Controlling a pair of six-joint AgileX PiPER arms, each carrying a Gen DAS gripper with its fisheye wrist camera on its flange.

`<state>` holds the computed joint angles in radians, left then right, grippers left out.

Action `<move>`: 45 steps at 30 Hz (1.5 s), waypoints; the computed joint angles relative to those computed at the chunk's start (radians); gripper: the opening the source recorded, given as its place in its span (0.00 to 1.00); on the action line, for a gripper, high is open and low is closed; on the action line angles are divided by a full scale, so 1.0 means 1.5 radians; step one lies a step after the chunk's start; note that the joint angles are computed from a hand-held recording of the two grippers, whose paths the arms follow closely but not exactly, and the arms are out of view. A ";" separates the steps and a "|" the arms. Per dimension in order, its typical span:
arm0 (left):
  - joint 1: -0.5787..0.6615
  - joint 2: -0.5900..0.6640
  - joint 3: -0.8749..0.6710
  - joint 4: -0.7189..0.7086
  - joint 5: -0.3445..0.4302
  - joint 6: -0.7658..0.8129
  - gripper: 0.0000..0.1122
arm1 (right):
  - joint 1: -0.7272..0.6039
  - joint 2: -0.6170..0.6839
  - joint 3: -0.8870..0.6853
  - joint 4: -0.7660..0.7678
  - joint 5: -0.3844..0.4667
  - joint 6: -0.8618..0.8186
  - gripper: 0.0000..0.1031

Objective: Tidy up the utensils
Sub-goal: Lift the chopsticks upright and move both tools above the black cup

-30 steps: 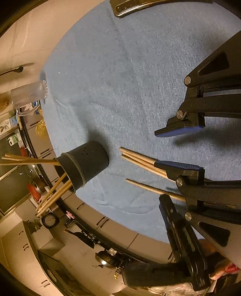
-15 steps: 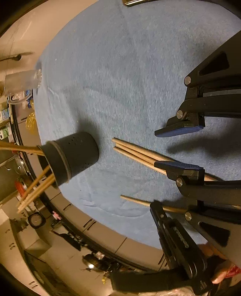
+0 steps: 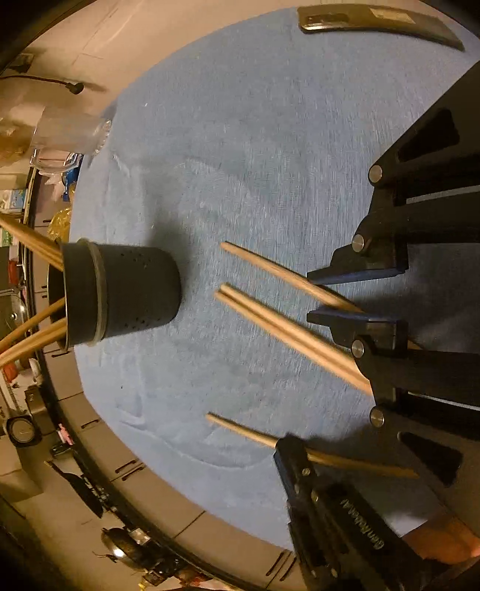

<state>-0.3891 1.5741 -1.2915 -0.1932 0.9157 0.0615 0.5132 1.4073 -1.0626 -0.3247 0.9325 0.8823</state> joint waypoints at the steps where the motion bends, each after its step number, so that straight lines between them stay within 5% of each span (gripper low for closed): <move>1: 0.000 0.001 -0.001 0.000 0.002 0.001 0.08 | -0.013 -0.007 0.002 0.015 0.007 -0.015 0.14; 13: -0.030 0.031 -0.053 0.051 0.040 -0.039 0.07 | -0.165 0.019 -0.054 0.170 0.051 -0.189 0.13; 20: -0.008 -0.002 -0.044 -0.002 0.027 -0.005 0.06 | -0.204 -0.061 0.024 0.249 -0.038 -0.220 0.07; 26: 0.021 -0.072 -0.035 -0.045 0.001 0.019 0.06 | -0.179 -0.191 0.053 0.195 -0.090 -0.161 0.07; 31: 0.035 -0.127 -0.029 -0.058 -0.021 0.019 0.06 | -0.069 -0.274 0.070 -0.006 -0.121 0.018 0.07; 36: 0.027 -0.160 -0.032 -0.038 -0.030 0.004 0.06 | 0.076 -0.285 0.055 -0.230 -0.066 0.216 0.07; 45: 0.021 -0.155 -0.063 -0.032 -0.012 -0.004 0.06 | 0.053 -0.296 0.046 -0.228 -0.076 0.211 0.07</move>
<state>-0.3571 1.3421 -1.3861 -0.2415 0.8973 0.0552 0.5920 0.9627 -0.9941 -0.6672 0.8184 1.1990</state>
